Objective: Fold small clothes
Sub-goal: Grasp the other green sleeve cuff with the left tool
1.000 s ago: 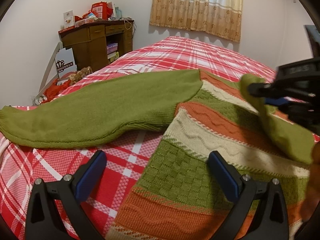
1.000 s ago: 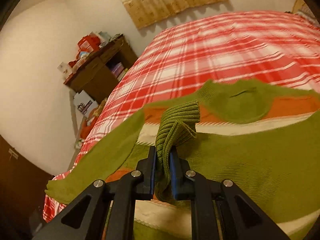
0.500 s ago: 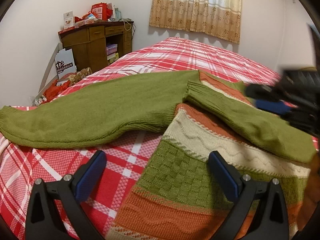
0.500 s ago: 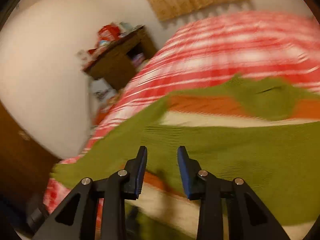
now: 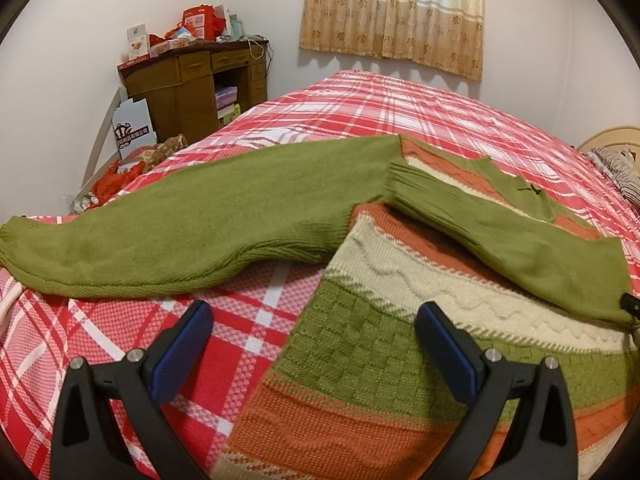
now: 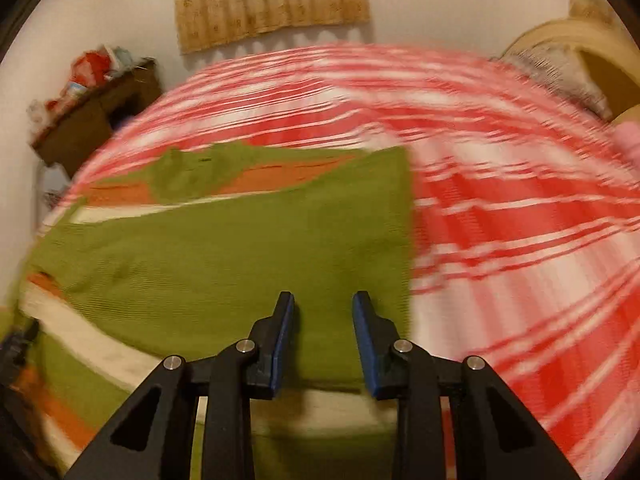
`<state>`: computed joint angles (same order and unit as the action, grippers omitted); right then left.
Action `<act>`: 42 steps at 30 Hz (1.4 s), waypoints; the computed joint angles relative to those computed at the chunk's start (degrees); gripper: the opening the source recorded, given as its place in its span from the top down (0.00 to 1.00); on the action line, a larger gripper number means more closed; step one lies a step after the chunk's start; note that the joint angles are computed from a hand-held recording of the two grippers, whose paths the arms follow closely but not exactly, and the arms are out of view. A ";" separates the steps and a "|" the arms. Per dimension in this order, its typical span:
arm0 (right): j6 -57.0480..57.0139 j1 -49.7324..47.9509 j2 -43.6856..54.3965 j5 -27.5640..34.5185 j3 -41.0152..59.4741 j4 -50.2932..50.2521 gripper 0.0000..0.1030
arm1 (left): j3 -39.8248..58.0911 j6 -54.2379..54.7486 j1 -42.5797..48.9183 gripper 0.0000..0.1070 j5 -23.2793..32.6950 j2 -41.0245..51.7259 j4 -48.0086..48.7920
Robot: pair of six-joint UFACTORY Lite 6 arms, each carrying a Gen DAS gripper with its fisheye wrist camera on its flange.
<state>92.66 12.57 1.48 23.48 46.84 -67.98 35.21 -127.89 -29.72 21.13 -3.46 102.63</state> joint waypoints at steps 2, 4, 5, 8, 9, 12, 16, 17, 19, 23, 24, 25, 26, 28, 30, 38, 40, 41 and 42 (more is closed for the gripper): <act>3.10 -3.96 -1.38 -1.12 -3.14 -1.93 0.58 | -0.21 -0.09 -0.39 0.04 0.50 0.17 -0.13; 4.74 -8.63 -4.10 -8.12 -5.57 -2.07 0.53 | -0.01 0.97 -0.67 0.04 0.90 0.32 -1.22; 2.37 -8.99 -4.28 -8.56 -5.38 -0.22 0.53 | -0.09 1.01 -0.68 0.04 0.93 0.26 -1.26; 9.62 -2.20 -8.47 -1.74 -7.09 -5.09 0.53 | -0.01 1.74 -0.70 0.04 0.95 0.32 -1.95; 13.49 0.87 -9.72 0.05 -7.66 -7.50 0.53 | 0.06 2.40 -0.67 0.04 0.93 0.28 -2.54; 18.22 10.20 -8.89 3.30 -6.41 -10.78 0.53 | 0.73 4.76 -0.98 0.04 1.10 0.75 -5.01; 20.66 14.55 0.92 2.21 -1.43 -13.58 0.53 | 1.95 10.46 0.11 0.04 -0.94 0.97 -9.66; 19.38 14.57 3.41 2.19 -0.08 -12.43 0.52 | 1.91 13.50 0.78 0.04 -2.22 0.47 -11.51; 20.35 15.39 3.29 3.50 -0.14 -13.40 0.50 | 0.32 20.02 1.88 0.04 -3.99 -2.31 -15.87; 23.97 14.01 2.88 1.65 -1.43 -17.57 0.47 | -5.51 29.07 6.75 0.04 -2.75 -12.94 -27.84; 24.02 14.00 2.81 1.59 -1.48 -17.58 0.47 | -7.19 33.72 11.77 0.04 -4.41 -17.48 -32.74; 24.19 14.03 2.91 1.72 -1.45 -17.77 0.47 | -7.57 37.11 14.89 0.04 -4.78 -19.65 -36.18; 24.37 14.83 2.31 2.43 -2.19 -17.48 0.47 | -7.55 40.26 18.91 0.04 -4.71 -21.82 -39.16; 23.48 14.44 2.79 2.33 -1.71 -17.24 0.46 | -5.67 42.47 28.15 0.04 -2.91 -23.77 -40.59; 22.97 15.45 2.85 3.24 -1.56 -16.15 0.45 | -2.36 41.60 35.91 0.04 -2.25 -21.09 -39.36; 22.31 15.42 3.07 3.54 -1.37 -15.56 0.43 | 16.80 67.41 56.55 0.17 -5.82 4.59 -64.27; 21.99 15.42 3.36 3.64 -1.04 -15.27 0.43 | 20.32 71.26 56.65 0.17 -5.10 9.14 -68.02; 21.84 15.43 3.55 3.72 -0.87 -15.14 0.43 | 21.50 69.59 56.10 0.17 -3.60 10.55 -66.67; 21.69 15.54 3.52 3.89 -0.85 -14.93 0.43 | 22.33 66.39 55.62 0.17 -2.11 11.85 -64.32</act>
